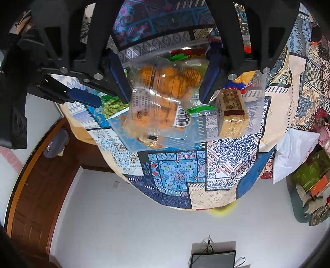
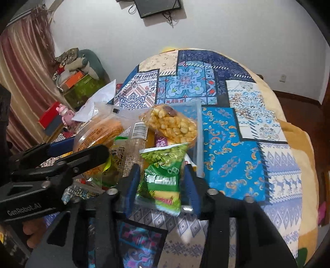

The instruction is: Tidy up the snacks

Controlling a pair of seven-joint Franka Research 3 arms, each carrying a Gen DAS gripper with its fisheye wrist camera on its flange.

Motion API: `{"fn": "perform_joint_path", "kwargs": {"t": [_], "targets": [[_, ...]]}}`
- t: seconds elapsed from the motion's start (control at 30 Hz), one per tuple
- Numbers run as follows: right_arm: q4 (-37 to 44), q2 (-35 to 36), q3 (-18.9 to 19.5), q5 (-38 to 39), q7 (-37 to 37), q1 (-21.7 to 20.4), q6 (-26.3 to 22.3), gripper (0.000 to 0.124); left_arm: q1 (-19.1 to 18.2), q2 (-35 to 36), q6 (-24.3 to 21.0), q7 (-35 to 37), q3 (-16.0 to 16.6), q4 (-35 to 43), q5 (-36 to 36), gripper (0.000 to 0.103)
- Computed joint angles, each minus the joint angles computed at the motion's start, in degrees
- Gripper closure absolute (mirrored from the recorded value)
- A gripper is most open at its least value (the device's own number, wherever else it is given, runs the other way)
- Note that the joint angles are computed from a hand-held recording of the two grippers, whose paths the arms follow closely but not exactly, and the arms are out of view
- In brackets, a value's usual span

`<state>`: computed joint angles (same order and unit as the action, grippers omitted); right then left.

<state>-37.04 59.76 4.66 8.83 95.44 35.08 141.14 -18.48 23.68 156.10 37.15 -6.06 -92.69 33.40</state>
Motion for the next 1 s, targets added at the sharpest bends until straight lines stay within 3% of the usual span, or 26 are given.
{"fn": "perform_joint_path", "kwargs": {"t": [0.17, 0.37, 0.63, 0.83, 1.0], "targets": [[-14.44, -9.04, 0.69, 1.22, -0.88, -0.89, 7.19, 0.077, -1.39, -4.82, 1.73, -5.16, 1.49, -4.75, 4.85, 0.035], [-30.80, -20.23, 1.49, 2.38, -1.94, -1.63, 17.45, 0.077, -2.37, -13.52, 2.48, -17.89, 2.12, -11.72, 18.88, 0.035], [-47.82, -32.56, 4.17, 4.79, -5.25, -2.37, 30.72, 0.073, 0.44, -23.99, 0.88, -32.68, -2.73, -19.70, 34.75, 0.031], [-57.06, -38.46, -1.37, 1.29, -2.65, 3.68, 39.65, 0.052, 3.84, -30.24, -0.97, -41.76, -7.95, -24.88, 43.29, 0.017], [-60.20, -40.07, -4.77, -0.54, -1.53, 7.61, 42.53, 0.045, 5.50, -33.25, -2.30, -45.78, -10.65, -27.76, 46.26, 0.008]]}}
